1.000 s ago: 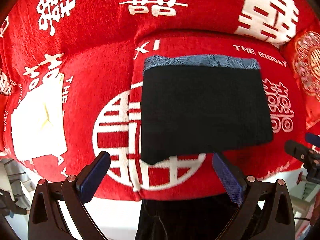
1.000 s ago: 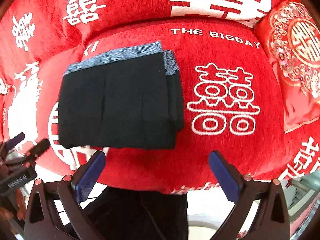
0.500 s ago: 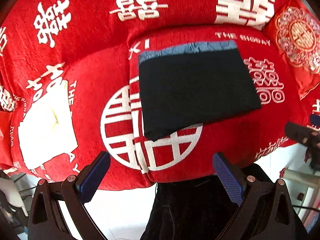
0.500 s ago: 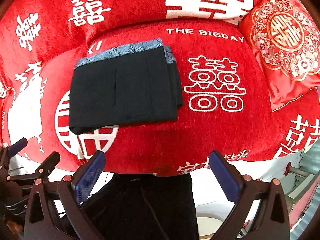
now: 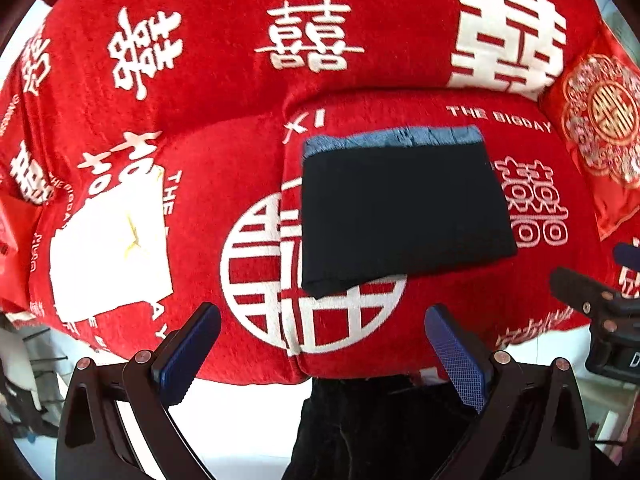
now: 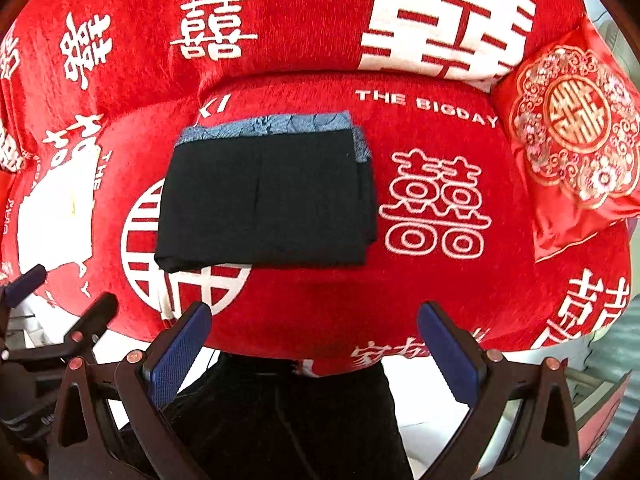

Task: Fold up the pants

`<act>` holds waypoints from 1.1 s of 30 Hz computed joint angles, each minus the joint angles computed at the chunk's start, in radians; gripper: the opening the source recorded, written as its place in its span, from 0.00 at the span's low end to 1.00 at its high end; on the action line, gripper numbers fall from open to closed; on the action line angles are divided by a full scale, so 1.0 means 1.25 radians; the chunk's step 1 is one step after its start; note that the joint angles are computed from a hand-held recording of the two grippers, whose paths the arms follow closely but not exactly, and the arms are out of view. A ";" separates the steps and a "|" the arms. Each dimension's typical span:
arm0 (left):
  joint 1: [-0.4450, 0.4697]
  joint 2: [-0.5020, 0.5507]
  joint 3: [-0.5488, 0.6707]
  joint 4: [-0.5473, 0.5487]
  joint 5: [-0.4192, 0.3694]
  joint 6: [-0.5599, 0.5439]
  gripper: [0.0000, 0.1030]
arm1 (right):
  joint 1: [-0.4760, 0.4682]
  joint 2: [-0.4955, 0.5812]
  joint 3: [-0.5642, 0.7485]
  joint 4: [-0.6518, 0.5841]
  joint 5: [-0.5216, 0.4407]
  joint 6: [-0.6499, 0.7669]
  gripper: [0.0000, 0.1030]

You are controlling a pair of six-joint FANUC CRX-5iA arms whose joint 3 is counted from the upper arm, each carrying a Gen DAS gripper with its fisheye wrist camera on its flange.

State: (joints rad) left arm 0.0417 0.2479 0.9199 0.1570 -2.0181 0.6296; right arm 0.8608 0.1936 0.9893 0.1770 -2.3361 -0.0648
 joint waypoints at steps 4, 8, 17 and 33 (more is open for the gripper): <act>-0.007 -0.006 0.001 -0.002 0.000 0.025 0.99 | -0.004 -0.011 -0.010 -0.015 -0.005 -0.003 1.00; -0.017 -0.017 -0.011 -0.014 0.000 0.030 0.99 | -0.004 -0.014 -0.011 -0.011 -0.011 0.012 1.00; -0.030 -0.026 -0.020 -0.036 0.000 0.041 0.99 | -0.009 -0.029 -0.034 -0.023 0.008 0.010 1.00; -0.037 -0.017 -0.007 -0.043 0.006 0.047 0.99 | -0.026 0.001 0.001 -0.004 -0.004 0.057 1.00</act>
State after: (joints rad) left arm -0.0043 0.2270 0.9110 0.1039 -2.0100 0.6885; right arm 0.8285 0.1946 0.9908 0.1716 -2.3407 0.0062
